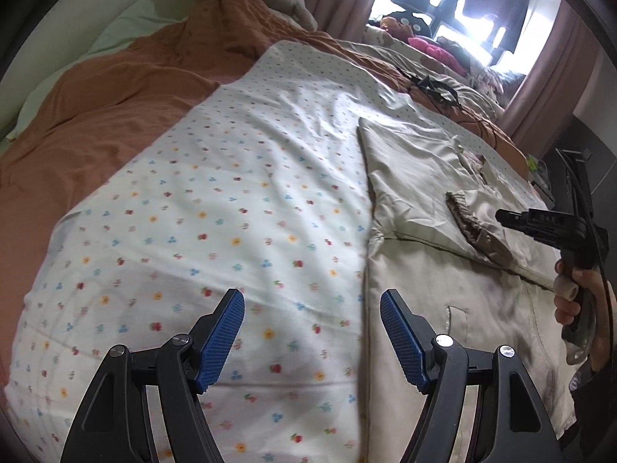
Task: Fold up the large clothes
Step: 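Open the right tool and smooth the folded jacket side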
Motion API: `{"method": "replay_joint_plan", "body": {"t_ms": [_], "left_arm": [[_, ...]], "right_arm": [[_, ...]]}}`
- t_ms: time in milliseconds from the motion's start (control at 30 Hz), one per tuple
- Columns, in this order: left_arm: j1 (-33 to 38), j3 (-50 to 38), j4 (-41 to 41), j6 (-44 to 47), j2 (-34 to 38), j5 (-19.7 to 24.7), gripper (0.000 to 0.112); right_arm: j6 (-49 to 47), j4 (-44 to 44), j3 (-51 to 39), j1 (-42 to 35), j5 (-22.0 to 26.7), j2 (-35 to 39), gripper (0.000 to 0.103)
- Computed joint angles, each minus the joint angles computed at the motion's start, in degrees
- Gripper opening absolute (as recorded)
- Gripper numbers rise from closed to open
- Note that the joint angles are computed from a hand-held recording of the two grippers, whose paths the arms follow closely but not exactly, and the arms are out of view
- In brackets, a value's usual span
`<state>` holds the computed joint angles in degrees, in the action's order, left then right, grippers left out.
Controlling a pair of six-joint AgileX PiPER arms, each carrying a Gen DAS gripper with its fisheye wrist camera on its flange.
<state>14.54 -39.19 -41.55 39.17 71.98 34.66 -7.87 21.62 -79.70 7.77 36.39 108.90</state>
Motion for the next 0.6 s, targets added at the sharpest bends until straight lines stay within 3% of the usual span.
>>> {"method": "replay_joint_plan", "body": {"t_ms": [67,300,367,433,600], "left_arm": [[0.01,0.06,0.46,-0.39,0.06,0.04,0.074],[-4.14,2.18,0.53,-3.47,-0.16,-1.51,0.074],[-5.67,2.93,1.13,-4.96,-0.47,-2.1,0.074],[-7.94,3.79,3.53,-8.24,-1.28,-3.26,0.074],[-11.52,5.92,7.18,-13.95,-3.3,-4.49,0.074]], "right_arm": [[-2.87,2.27,1.94,-1.08,-0.33,-1.22,0.031],[-9.18,1.86,8.87,-6.95,-0.01,-7.79,0.035],[-10.35,0.55,11.76,-9.29,-0.82,-10.4,0.055],[-10.47,-1.36,14.98,-11.38,-3.07,-13.07,0.061],[-18.57,2.67,19.41,-19.62,-2.45,-15.93,0.061]]}}
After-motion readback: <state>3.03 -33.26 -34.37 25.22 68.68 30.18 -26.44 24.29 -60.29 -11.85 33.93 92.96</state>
